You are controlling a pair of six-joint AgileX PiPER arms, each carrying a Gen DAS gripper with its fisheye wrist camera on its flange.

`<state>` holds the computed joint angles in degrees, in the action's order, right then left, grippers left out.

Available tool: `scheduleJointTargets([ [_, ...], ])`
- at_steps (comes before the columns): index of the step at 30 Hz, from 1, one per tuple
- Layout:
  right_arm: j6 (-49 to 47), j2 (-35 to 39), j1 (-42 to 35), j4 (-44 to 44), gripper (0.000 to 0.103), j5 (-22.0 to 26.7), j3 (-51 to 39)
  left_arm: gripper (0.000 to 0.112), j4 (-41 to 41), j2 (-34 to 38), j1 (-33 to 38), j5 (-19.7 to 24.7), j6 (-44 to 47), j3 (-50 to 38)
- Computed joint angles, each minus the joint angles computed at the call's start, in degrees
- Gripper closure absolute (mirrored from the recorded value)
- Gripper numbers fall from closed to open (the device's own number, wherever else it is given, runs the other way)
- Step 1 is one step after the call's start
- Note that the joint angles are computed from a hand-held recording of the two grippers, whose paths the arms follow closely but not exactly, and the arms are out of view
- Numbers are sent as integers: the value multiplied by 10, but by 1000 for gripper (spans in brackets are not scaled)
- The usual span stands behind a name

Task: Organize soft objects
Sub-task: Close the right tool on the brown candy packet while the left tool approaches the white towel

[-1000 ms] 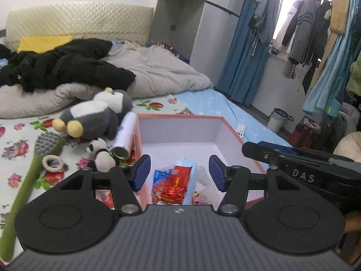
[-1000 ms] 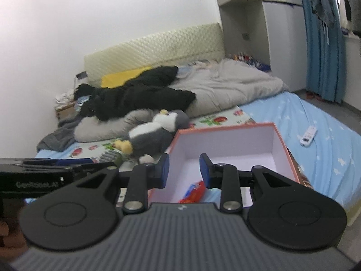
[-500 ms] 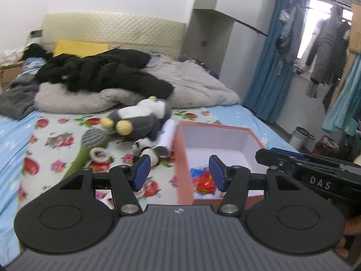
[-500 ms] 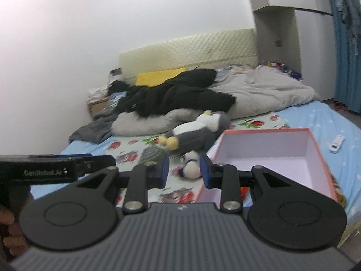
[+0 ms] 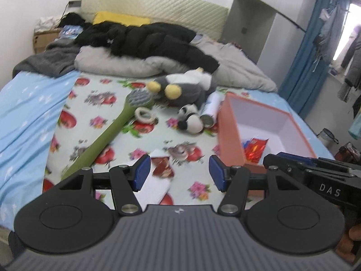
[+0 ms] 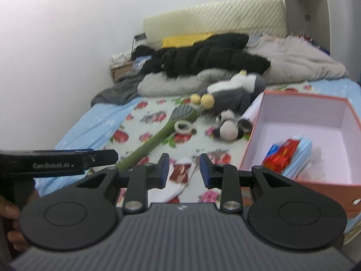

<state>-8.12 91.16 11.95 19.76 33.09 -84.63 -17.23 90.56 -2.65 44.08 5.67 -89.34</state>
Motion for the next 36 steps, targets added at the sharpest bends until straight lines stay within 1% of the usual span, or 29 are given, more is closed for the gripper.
scheduleJointTargets([
  [3, 3, 17, 8, -1, 69, 9, -3, 49, -5, 5, 11, -7, -1, 24],
  [6, 4, 37, 15, -6, 69, 17, -13, 49, -6, 24, 20, -13, -5, 31],
  [10, -3, 70, 21, -1, 69, 29, -38, 48, -16, 63, 31, -13, 3, 21],
  [16, -2, 147, 28, 2, 69, 42, -109, 47, -7, 134, 35, -15, 4, -15],
  [22, 4, 245, 24, 9, 69, 95, -223, 43, 11, 199, 30, -5, -15, -52],
  [27, 36, 335, 19, 1, 69, 158, -347, 43, 14, 244, 31, 11, -25, -84],
  [28, 45, 354, 19, -3, 67, 170, -373, 43, 13, 253, 31, 14, -24, -92],
  [29, 55, 373, 19, -7, 57, 182, -400, 43, 13, 260, 31, 16, -24, -97],
  [30, 64, 389, 19, -12, 51, 191, -421, 43, 13, 270, 30, 22, -24, -108],
  [31, 72, 405, 18, -14, 50, 202, -445, 43, 13, 275, 29, 24, -23, -113],
  [36, 94, 491, 24, -34, 51, 264, -580, 43, 21, 303, 20, 36, -24, -138],
])
